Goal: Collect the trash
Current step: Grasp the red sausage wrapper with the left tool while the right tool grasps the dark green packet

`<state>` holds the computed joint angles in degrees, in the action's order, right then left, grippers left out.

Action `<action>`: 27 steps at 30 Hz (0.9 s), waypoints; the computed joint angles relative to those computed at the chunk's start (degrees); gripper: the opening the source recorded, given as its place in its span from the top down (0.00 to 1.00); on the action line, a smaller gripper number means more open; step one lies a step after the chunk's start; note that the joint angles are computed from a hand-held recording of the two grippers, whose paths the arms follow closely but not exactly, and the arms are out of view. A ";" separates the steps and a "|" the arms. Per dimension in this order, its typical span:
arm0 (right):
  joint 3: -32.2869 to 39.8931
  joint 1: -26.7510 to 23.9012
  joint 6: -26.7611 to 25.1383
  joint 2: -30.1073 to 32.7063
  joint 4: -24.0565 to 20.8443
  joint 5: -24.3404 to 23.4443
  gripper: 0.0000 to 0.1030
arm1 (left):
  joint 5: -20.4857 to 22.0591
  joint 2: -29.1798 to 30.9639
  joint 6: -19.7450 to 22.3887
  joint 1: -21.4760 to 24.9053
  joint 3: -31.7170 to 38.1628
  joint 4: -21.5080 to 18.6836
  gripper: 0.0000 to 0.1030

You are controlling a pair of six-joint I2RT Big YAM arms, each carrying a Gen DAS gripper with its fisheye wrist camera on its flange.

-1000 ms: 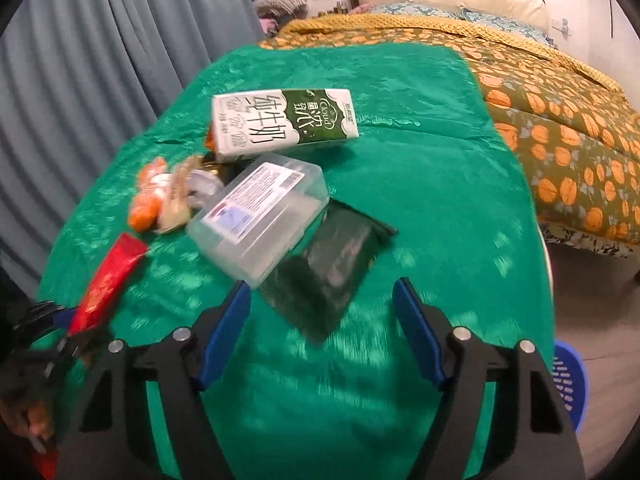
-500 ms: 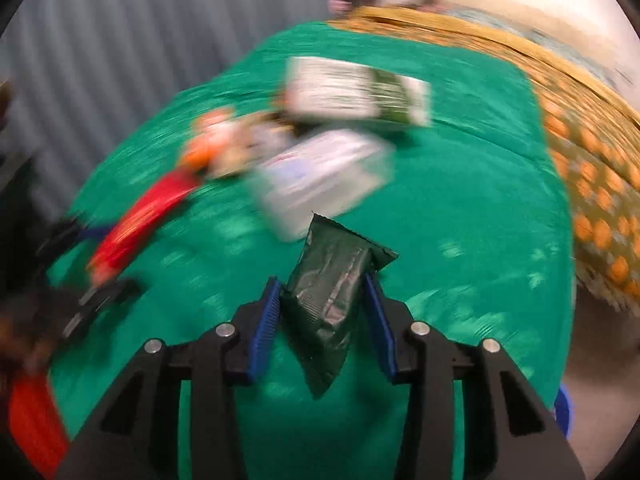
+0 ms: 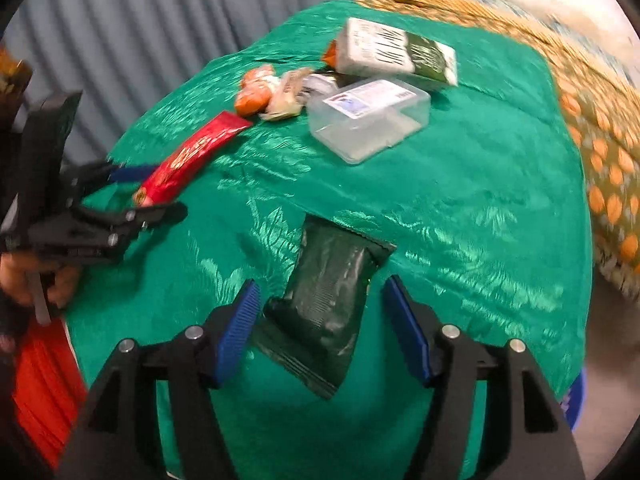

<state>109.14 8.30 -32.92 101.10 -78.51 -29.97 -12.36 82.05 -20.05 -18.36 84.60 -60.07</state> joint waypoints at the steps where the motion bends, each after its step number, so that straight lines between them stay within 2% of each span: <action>1: -0.06 0.11 0.94 -0.11 -0.18 -0.01 0.37 | 0.13 -0.04 -0.15 0.08 -0.02 0.03 0.21; 3: -0.22 0.22 1.62 -0.35 -0.29 -0.17 0.37 | 0.13 -0.12 -0.59 0.17 0.02 0.00 0.21; 8: -2.36 0.75 3.35 -1.65 2.62 1.31 0.38 | 0.31 -0.22 -1.23 0.36 0.11 0.36 0.21; 15: -2.77 0.76 6.56 -2.14 4.70 2.60 0.39 | -0.09 0.36 -1.47 0.43 0.83 0.86 0.26; 22: -4.44 1.88 6.64 -3.06 6.51 4.81 0.41 | -1.03 1.49 -1.71 0.36 1.76 0.69 0.34; 25: -4.65 1.94 7.45 -3.15 7.66 6.25 0.52 | -1.34 1.73 -1.87 0.30 1.94 0.76 0.41; 27: -4.31 1.75 7.64 -2.93 7.60 6.42 0.59 | -1.83 1.83 -1.52 0.17 2.05 0.73 0.57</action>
